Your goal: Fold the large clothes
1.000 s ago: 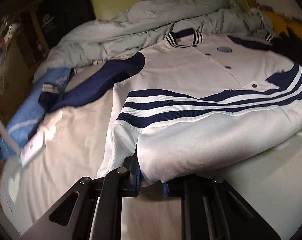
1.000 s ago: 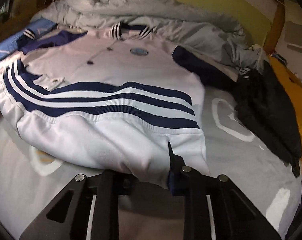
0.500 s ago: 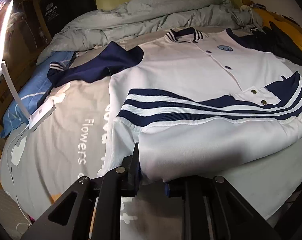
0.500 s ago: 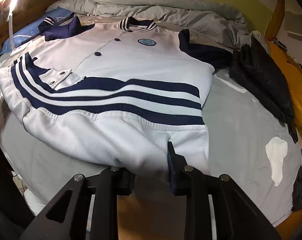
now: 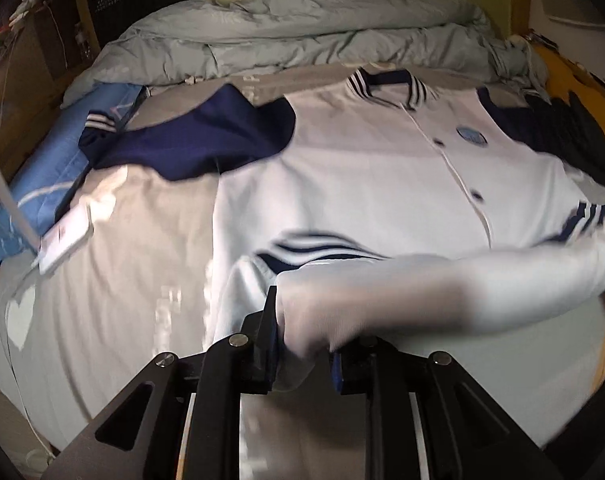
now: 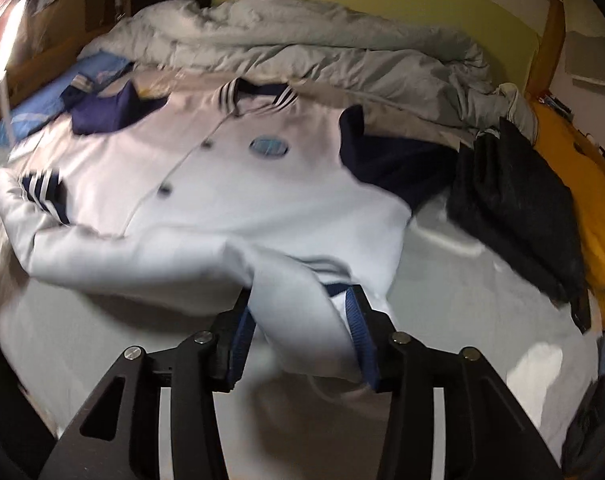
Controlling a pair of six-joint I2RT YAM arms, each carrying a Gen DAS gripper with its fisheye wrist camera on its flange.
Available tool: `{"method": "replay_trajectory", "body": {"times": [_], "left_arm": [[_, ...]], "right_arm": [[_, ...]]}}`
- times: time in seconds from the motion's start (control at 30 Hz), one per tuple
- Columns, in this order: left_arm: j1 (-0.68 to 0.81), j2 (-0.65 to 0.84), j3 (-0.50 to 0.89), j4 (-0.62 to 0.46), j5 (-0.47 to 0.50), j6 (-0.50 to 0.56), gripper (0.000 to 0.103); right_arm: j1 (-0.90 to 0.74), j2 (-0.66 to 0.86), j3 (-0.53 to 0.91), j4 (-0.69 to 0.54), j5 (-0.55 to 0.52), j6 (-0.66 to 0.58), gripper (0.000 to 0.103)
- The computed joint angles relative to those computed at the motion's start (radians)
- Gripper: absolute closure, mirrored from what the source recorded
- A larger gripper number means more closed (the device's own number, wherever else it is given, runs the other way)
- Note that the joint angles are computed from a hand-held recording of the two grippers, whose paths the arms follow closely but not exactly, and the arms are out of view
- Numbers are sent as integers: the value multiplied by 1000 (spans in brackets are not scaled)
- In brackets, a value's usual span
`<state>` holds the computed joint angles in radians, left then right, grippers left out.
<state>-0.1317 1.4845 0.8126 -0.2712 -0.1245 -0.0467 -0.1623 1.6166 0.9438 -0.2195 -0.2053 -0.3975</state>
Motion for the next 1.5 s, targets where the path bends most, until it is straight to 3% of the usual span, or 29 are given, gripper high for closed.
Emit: {"method": "replay_trajectory", "body": {"times": [0.27,0.37,0.43,0.47,0.53,0.6,0.77,0.83,0.87,0.9,0.93,0.97,1.0,1.07,1.13,1.27,1.33,1.4,1.47,1.5], "left_arm": [[72,287,241,101,63,39,78],[76,326,235,195,88,69,74],[77,340,229,236,72,89,54],[83,337,220,260,73,86,27],[109,318,179,334,69,61,3],[142,315,176,335,97,41,3],[256,311,180,255,304,-31,3],[267,315,173,257,336,-7,12],[259,318,168,269,326,10,29],[249,327,170,276,312,29,38],[239,343,178,287,309,49,58],[233,349,178,296,320,52,86],[226,357,179,316,320,49,96],[211,347,164,372,281,26,97],[213,333,173,383,272,-12,98],[234,414,285,284,259,-23,95],[258,495,345,241,267,-33,83],[268,516,343,257,239,-30,62],[290,493,311,289,263,-31,55],[306,463,289,295,294,-38,52]], "right_arm": [[24,352,371,-32,-1,75,59],[20,406,405,12,-12,95,45],[18,409,401,33,5,97,36],[8,402,396,32,-7,97,35],[-19,388,385,33,-38,111,24],[-54,370,372,28,-74,137,22],[-146,359,396,-89,-270,191,22],[-156,370,406,-111,-300,185,22],[-154,386,418,-117,-304,184,23],[-149,414,444,-128,-303,184,33],[-144,441,468,-142,-299,185,61],[-140,467,493,-152,-295,190,81],[-133,483,507,-135,-280,208,98],[-126,452,457,-8,-236,248,98],[-128,414,423,88,-259,265,99],[-88,448,456,102,-119,215,99],[-75,538,535,27,-69,206,99],[-73,608,592,-19,-48,205,98],[-76,614,585,-7,-26,201,94],[-84,601,571,2,-22,203,85]]}}
